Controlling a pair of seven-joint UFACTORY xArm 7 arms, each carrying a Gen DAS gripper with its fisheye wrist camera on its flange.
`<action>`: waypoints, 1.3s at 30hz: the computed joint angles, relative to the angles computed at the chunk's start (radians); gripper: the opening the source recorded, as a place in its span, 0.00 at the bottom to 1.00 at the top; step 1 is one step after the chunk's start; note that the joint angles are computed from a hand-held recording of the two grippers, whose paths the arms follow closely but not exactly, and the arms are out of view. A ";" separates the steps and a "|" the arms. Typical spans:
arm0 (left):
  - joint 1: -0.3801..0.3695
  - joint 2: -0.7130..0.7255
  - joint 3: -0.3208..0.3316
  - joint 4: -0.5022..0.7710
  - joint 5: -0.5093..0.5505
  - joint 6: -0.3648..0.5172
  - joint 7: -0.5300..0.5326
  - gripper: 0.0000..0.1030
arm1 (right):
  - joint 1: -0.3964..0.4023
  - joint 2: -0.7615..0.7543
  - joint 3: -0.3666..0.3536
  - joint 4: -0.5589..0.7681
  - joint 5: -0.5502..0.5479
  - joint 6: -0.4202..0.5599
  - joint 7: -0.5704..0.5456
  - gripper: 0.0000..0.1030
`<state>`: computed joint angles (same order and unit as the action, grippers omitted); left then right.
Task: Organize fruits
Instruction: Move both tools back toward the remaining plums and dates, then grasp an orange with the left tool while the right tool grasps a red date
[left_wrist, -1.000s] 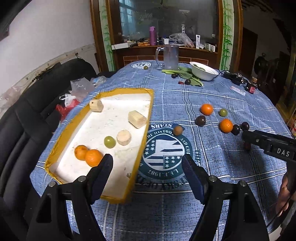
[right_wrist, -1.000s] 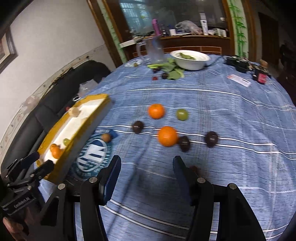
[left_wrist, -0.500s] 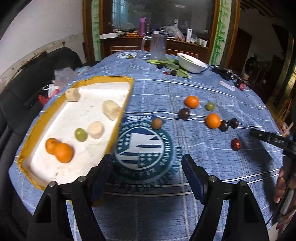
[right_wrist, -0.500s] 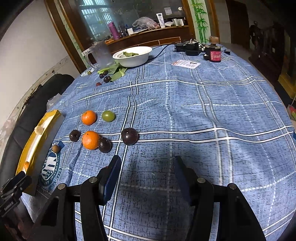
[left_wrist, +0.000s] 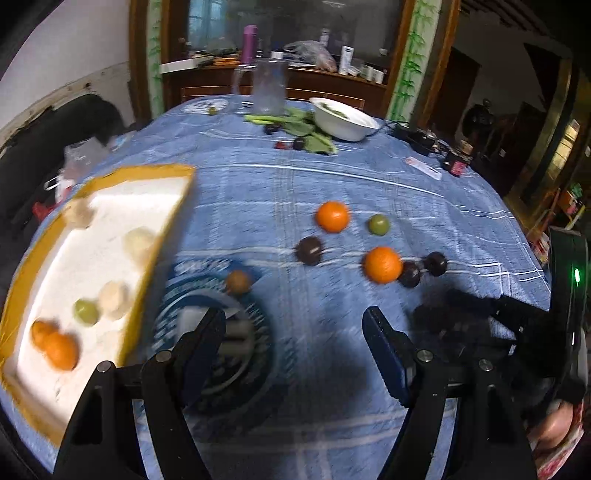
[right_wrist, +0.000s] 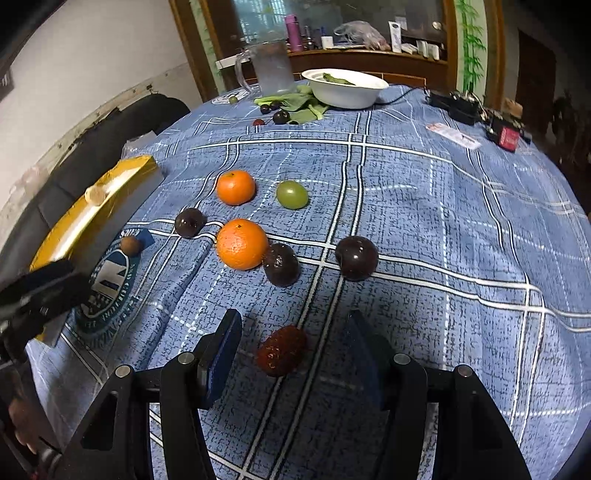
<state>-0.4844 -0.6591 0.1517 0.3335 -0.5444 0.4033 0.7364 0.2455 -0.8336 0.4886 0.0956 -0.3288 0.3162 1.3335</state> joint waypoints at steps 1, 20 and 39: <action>-0.023 0.022 -0.002 0.009 -0.013 -0.018 0.006 0.73 | -0.004 0.005 0.014 0.008 -0.007 0.011 0.001 0.59; -0.171 0.357 -0.032 0.226 -0.350 0.042 0.311 0.44 | 0.006 -0.039 0.006 -0.040 -0.002 -0.048 0.003 0.29; -0.005 0.146 -0.138 0.096 -0.446 0.116 0.338 0.32 | 0.020 -0.100 0.040 -0.054 0.008 -0.035 0.038 0.26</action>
<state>-0.4891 -0.5134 0.0140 0.4299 -0.9905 0.5190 1.0746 0.2658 -0.9332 0.5290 0.0414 -0.3213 0.2816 1.3717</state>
